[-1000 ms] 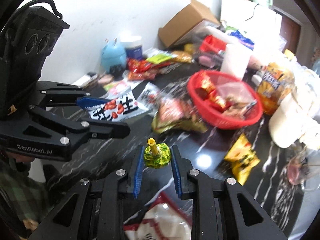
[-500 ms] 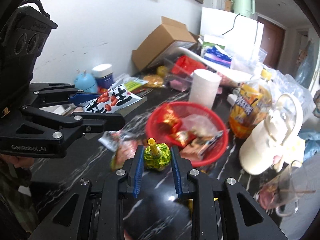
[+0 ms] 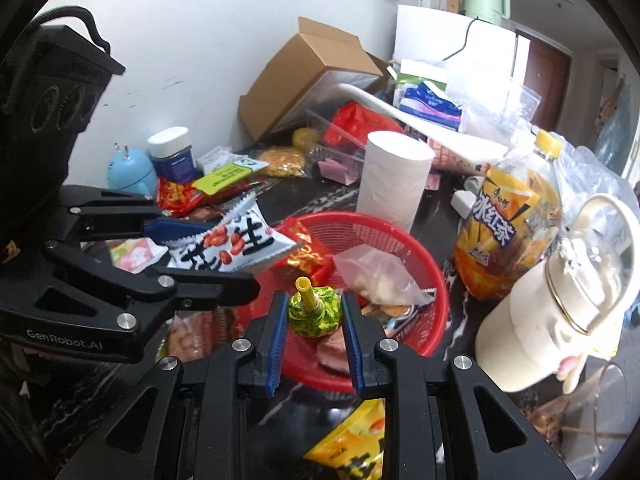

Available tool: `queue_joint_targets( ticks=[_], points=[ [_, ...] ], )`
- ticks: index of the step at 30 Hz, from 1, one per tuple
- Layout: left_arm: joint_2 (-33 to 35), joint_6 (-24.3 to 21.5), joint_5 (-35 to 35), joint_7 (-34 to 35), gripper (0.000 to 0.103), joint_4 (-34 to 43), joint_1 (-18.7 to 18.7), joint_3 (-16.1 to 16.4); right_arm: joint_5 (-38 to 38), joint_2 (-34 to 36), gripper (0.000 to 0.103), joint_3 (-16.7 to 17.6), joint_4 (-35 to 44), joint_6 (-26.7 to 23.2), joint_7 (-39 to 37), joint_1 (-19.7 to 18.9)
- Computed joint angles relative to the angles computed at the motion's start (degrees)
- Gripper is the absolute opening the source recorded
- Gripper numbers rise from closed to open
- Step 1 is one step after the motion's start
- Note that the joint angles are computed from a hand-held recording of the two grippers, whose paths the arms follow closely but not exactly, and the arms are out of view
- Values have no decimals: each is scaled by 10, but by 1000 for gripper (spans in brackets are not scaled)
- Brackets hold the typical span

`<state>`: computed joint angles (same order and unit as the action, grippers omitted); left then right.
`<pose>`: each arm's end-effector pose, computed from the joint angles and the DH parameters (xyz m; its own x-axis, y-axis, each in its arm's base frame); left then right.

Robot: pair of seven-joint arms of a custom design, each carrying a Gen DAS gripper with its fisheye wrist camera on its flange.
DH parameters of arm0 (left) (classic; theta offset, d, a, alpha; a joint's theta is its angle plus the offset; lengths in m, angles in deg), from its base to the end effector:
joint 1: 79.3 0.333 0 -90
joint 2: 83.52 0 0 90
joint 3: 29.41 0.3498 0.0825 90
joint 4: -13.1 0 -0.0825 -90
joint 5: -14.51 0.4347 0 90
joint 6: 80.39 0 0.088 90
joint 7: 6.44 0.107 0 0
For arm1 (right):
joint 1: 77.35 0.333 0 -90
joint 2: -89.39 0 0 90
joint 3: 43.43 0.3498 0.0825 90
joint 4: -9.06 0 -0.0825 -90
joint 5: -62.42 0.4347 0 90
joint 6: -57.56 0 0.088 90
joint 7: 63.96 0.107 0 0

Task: Organize snacks
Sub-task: 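Lower both items into the red basket and open both grippers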

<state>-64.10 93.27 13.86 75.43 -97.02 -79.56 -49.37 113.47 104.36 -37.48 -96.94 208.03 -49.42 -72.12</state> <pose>0.6817 -0.2256 0.4198 -0.2176 -0.9508 0.2206 -0.7337 0.0103 -0.6794 0.7009 0.1142 0.4397 0.7253 -0.6881 0.0201 -0.4730 -0.5193 -0.7118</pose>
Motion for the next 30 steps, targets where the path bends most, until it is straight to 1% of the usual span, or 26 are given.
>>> queue_joint_targets(
  ticks=[2,5,8,11,15,20,21,23,26,28,30],
  points=[
    [11,-4,0,3,42,8,1,-2,-7,11,26,-1,11,-17,3,-2],
    [30,-20,0,15,42,26,6,-8,-26,26,26,-4,20,-16,14,1],
    [42,-37,10,13,42,41,-7,7,-35,35,26,-2,26,-25,26,-3],
    [49,-51,25,-2,42,54,-25,28,-48,46,26,-2,37,-40,43,-6],
    [53,-59,36,-8,42,60,-31,36,-63,57,26,-1,45,-46,61,-8],
    [55,-67,61,-25,42,66,-49,56,-69,61,27,0,53,-74,74,-15],
    [57,-67,62,-27,42,69,-48,56,-72,62,27,0,53,-75,76,-15],
    [60,-69,61,-25,42,72,-44,51,-74,65,31,0,60,-86,82,-17],
    [61,-75,40,-6,43,73,-24,29,-77,66,36,-2,66,-102,96,-18],
    [62,-81,28,3,48,75,-17,20,-80,61,36,-2,59,-90,96,-15],
    [60,-87,37,-10,52,78,-33,37,-78,51,36,-1,47,-72,89,-14]
  ],
)
